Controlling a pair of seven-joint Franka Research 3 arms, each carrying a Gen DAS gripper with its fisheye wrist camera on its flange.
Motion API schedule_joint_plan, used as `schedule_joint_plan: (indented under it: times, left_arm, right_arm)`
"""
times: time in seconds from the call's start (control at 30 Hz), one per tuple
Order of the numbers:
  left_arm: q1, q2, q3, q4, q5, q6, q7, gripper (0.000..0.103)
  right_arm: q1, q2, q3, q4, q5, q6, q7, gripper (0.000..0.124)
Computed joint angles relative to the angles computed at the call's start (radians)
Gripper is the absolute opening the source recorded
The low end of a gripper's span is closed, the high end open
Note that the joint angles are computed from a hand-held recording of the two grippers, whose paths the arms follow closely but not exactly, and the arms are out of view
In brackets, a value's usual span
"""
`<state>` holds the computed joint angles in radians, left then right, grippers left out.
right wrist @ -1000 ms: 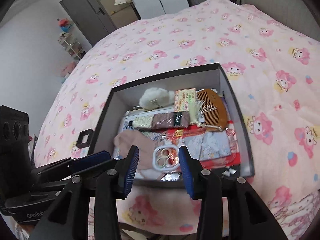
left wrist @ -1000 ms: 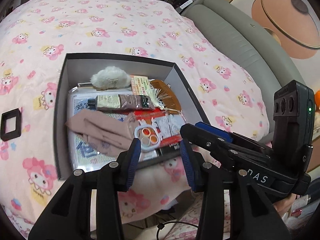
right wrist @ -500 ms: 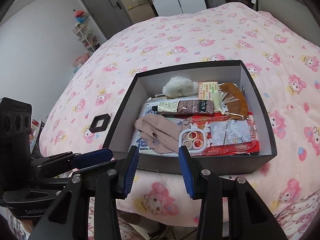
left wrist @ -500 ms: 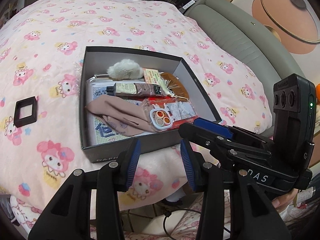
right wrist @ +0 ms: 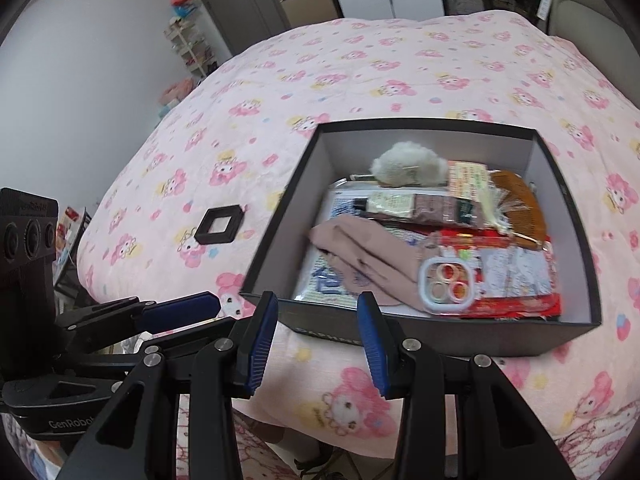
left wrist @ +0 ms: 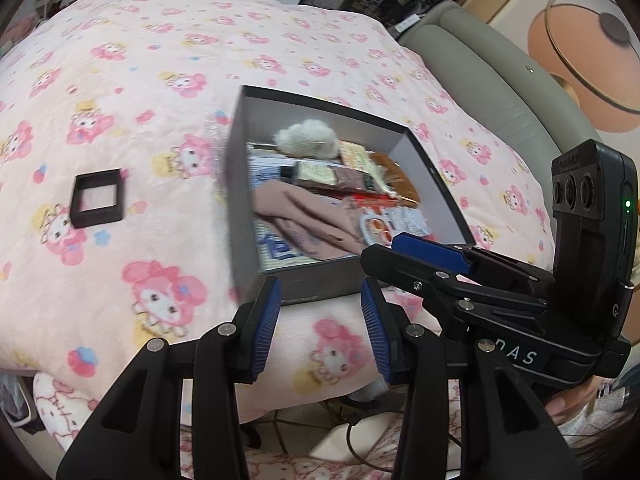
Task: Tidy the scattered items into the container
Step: 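Lift the left tool out of the box toward the black mirror, then close the left tool on the black square mirror frame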
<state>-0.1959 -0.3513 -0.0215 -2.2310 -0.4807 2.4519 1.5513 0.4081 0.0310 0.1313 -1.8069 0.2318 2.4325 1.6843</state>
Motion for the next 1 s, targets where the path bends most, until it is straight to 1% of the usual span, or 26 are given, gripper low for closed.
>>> schedule_joint_plan:
  times: [0.23,0.37,0.43,0.5,0.6,0.67,0.77,0.83,0.97,1.0]
  left_arm:
    - [0.036,-0.051,0.026,-0.059,0.033,0.006,-0.016,0.042]
    - [0.043,-0.066,0.059,-0.095,0.011,0.022,0.000,0.042]
    - [0.052,-0.071,0.069,-0.109,0.003,0.036,-0.001,0.042]
    - [0.063,-0.072,0.071,-0.119,0.004,0.059,-0.011,0.043]
    - [0.094,-0.062,0.065,-0.129,0.031,0.110,-0.053,0.048]
    - [0.108,-0.051,0.069,-0.137,0.044,0.143,-0.080,0.049]
    - [0.121,-0.022,0.086,-0.144,0.043,0.189,-0.106,0.048]
    - [0.124,0.003,0.104,-0.146,0.022,0.209,-0.105,0.049]
    - [0.161,0.073,0.116,-0.135,-0.001,0.240,-0.126,0.048]
    - [0.162,0.091,0.127,-0.128,-0.032,0.243,-0.116,0.048]
  right_arm:
    - [0.038,0.088,0.016,0.103,-0.037,-0.027,0.017,0.037]
    - [0.065,0.143,0.017,0.172,-0.074,-0.063,0.027,0.037]
    - [0.077,0.177,0.017,0.215,-0.083,-0.081,0.027,0.037]
    - [0.080,0.215,0.019,0.262,-0.060,-0.100,0.019,0.037]
    - [0.085,0.284,0.019,0.346,-0.022,-0.129,0.020,0.037]
    - [0.087,0.337,0.021,0.413,0.006,-0.151,0.026,0.037]
    - [0.086,0.430,0.025,0.540,0.055,-0.214,0.044,0.037]
    - [0.104,0.488,0.009,0.625,0.038,-0.238,0.080,0.037]
    - [0.133,0.617,-0.017,0.809,-0.002,-0.305,0.160,0.038]
    - [0.149,0.653,-0.032,0.865,-0.029,-0.334,0.184,0.043]
